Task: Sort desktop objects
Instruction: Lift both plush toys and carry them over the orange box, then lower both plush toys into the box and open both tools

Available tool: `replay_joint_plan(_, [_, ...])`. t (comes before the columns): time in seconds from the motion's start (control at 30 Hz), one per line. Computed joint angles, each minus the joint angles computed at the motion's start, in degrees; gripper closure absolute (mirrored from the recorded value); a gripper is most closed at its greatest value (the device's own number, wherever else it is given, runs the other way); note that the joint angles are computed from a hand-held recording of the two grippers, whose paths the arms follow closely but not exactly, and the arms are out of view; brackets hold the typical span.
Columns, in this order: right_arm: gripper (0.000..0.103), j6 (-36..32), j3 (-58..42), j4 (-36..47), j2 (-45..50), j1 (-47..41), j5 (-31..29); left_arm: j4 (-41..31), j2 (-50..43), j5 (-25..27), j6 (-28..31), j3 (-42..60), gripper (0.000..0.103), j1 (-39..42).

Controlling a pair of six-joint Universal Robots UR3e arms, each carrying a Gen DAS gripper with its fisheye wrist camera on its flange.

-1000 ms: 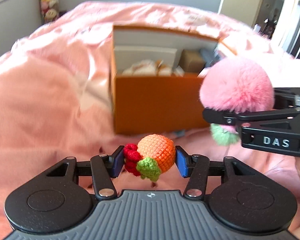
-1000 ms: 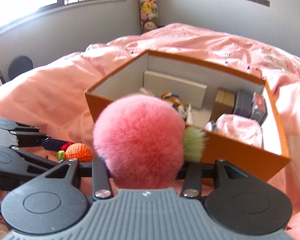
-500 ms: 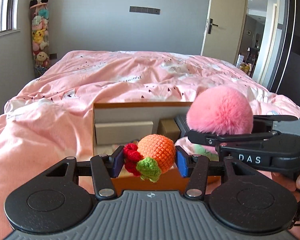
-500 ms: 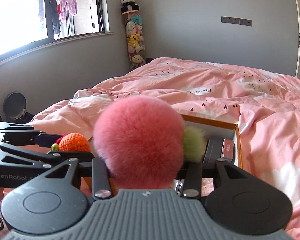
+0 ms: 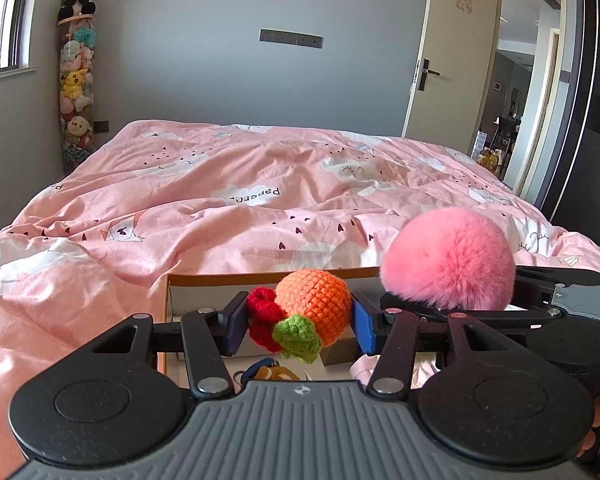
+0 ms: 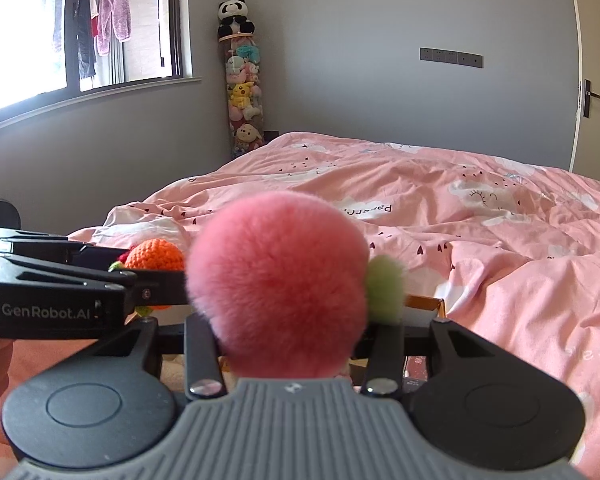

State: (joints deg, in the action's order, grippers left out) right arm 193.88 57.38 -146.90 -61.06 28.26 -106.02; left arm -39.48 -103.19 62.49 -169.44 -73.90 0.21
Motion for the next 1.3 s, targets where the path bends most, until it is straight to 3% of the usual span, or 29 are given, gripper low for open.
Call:
replay_joint_plan(0.17, [0.056, 2.09, -8.74, 5.14, 4.99, -2.92, 2.66, -1.0, -7.23, -0.11, -0.82, 8.69, 0.042, -0.17])
replay_joint_plan(0.4, [0.056, 4.16, -21.98, 16.25, 14.19, -6.06, 8.86, -10.31, -17.31, 1.53, 1.71, 21.27, 0.042, -1.36])
replay_joint_plan(0.63, [0.056, 5.99, -23.91, 21.34, 17.67, -7.86, 12.54, -24.03, -26.86, 8.21, 1.98, 35.45, 0.042, -3.64])
replay_joint_plan(0.8, [0.055, 6.22, -25.92, 24.01, 19.84, -8.43, 13.76, -29.73, -32.07, 10.73, 1.43, 43.85, 0.042, -4.34])
replay_joint_plan(1.03, [0.049, 6.33, -26.37, 24.79, 20.21, -8.82, 15.19, -40.15, -38.81, 15.46, 5.17, 58.81, 0.041, -6.09])
replay_joint_plan(1.2, [0.048, 6.59, -25.46, 24.54, 19.48, -8.51, 14.14, -39.43, -36.79, 14.92, 7.2, 55.38, 0.041, -5.73])
replay_joint_plan(1.3, [0.045, 6.83, -22.68, 22.41, 17.85, -8.14, 13.2, -36.48, -35.8, 17.22, 9.03, 52.11, 0.041, -6.5])
